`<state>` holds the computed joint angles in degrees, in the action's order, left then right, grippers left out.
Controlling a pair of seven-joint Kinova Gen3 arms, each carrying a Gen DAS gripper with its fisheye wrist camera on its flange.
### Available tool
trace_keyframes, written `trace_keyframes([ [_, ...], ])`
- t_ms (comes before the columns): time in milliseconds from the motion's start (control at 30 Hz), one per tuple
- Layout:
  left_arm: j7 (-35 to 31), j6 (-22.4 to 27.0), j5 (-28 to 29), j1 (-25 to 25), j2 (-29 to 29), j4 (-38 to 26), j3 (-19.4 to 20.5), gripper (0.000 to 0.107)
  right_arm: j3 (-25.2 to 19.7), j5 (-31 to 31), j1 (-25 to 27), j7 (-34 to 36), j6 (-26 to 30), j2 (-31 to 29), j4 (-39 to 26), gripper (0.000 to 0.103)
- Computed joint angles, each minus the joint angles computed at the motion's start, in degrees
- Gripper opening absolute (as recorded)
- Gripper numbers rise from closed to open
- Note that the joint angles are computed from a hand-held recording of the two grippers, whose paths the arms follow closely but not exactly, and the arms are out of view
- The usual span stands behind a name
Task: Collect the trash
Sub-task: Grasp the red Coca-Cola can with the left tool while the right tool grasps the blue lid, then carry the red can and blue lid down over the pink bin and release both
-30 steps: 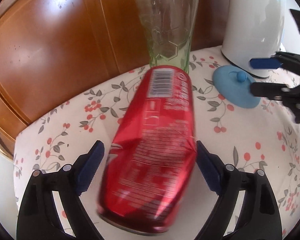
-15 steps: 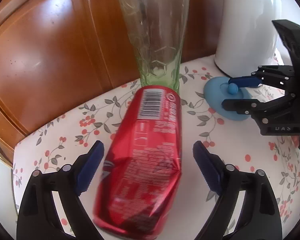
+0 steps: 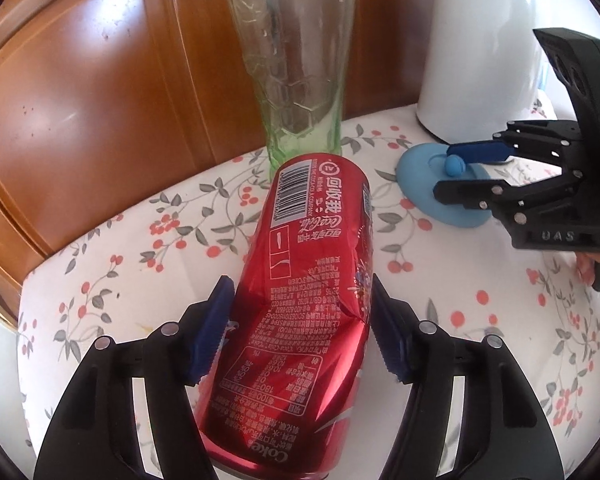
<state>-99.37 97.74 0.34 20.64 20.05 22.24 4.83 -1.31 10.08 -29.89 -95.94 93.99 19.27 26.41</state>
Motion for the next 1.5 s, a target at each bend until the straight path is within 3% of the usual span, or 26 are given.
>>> trace_keyframes([
  [33, 0.3, -0.7, -0.4, 0.4, -0.6, 1.3, -0.2, 0.063, -0.1, -0.2, 0.1, -0.1, 0.1, -0.2, 0.1, 0.043],
  [67, 0.4, -1.7, -0.4, 0.5, -1.6, 3.0, -0.2, 0.063, -0.1, -0.2, 0.1, 0.0, -0.2, -0.7, 0.6, 0.029],
  [133, 0.9, -2.7, 0.2, 0.0, -3.0, 5.3, 0.3, 0.063, -0.7, -1.0, 0.8, 0.0, 0.4, -1.0, 0.8, 0.019],
  [700, 1.9, -3.3, 0.0, 0.4, -4.4, 7.5, 1.3, 0.062, 0.6, 7.1, -5.7, 5.9, 2.1, -1.3, 2.0, 0.018],
  [1033, 2.8, -3.3, 1.8, -1.3, -5.4, 8.7, 1.8, 0.061, -1.6, -0.1, -1.3, 2.4, 1.3, -3.5, 3.6, 0.018],
  [1500, 4.9, -4.0, 4.0, -1.4, -12.4, 15.3, 3.6, 0.061, -6.4, -0.2, -2.7, -1.8, 0.1, -12.8, 13.6, 0.018],
])
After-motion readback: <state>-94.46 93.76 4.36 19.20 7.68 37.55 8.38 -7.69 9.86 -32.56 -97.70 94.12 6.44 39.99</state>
